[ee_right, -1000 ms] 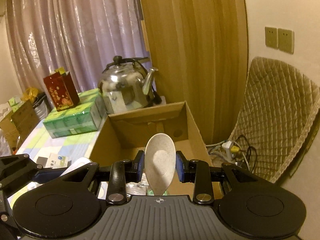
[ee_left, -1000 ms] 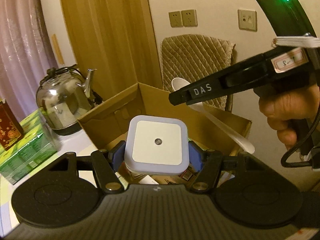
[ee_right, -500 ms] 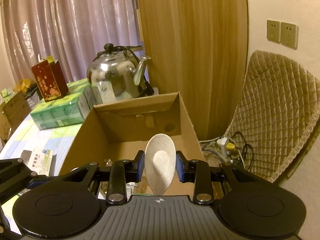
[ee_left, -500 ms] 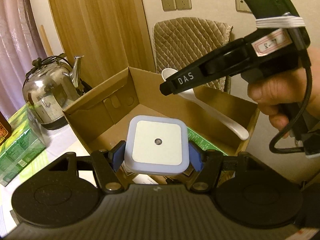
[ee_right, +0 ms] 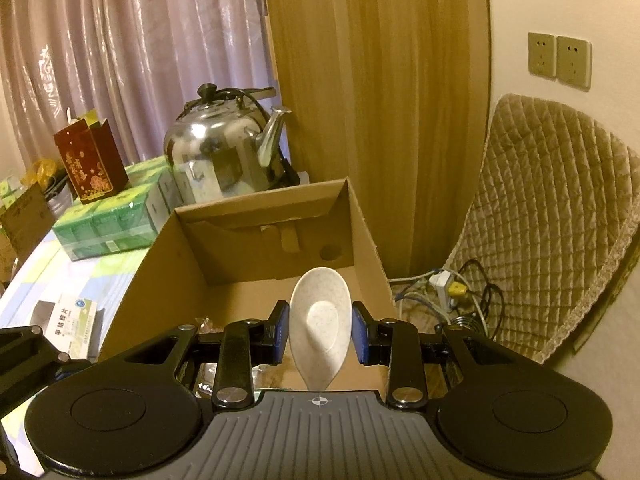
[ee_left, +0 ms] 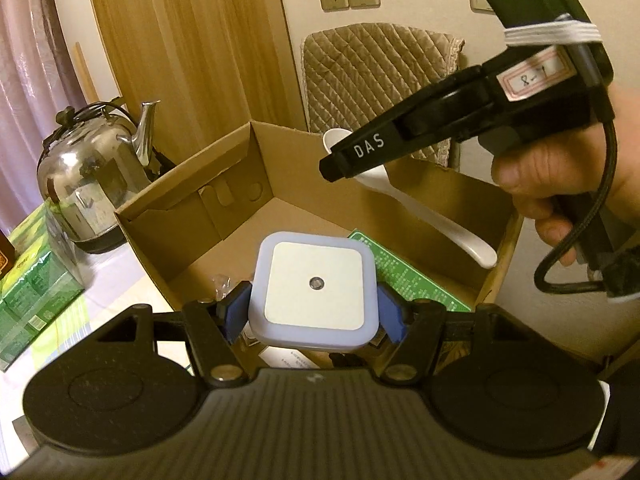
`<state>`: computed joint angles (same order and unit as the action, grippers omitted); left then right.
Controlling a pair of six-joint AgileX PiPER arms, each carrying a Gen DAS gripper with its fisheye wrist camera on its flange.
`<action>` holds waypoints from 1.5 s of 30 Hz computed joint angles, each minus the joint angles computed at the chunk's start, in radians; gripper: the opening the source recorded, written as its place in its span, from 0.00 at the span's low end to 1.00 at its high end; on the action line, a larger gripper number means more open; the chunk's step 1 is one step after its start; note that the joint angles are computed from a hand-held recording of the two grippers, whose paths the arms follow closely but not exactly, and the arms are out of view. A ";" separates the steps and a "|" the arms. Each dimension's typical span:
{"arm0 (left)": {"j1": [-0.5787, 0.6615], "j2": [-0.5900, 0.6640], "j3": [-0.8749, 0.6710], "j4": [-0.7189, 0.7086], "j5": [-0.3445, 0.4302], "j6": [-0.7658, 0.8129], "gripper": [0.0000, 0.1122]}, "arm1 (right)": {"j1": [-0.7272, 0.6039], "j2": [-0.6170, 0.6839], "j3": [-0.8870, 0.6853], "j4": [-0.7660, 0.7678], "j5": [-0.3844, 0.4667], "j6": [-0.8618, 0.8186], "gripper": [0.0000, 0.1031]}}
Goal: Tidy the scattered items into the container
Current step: 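Lower the night light into the box with the left tool while the right tool lowers the spoon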
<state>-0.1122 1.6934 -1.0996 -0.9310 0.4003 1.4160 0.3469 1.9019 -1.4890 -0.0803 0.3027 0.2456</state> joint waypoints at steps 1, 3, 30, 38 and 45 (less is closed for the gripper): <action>-0.001 0.000 0.002 0.000 0.000 0.001 0.55 | -0.001 0.000 0.002 -0.019 -0.008 0.016 0.29; -0.005 0.001 0.005 0.003 -0.004 0.001 0.54 | -0.010 0.009 -0.019 -0.009 -0.001 0.018 0.29; 0.035 -0.053 0.042 -0.084 0.007 0.075 0.51 | 0.006 0.046 -0.007 0.023 0.002 -0.090 0.29; 0.047 -0.048 0.040 -0.088 0.010 0.068 0.51 | 0.007 0.024 0.016 0.057 0.004 -0.106 0.40; 0.068 -0.078 0.062 -0.096 0.017 0.056 0.51 | 0.030 -0.048 0.077 0.016 -0.005 -0.038 0.45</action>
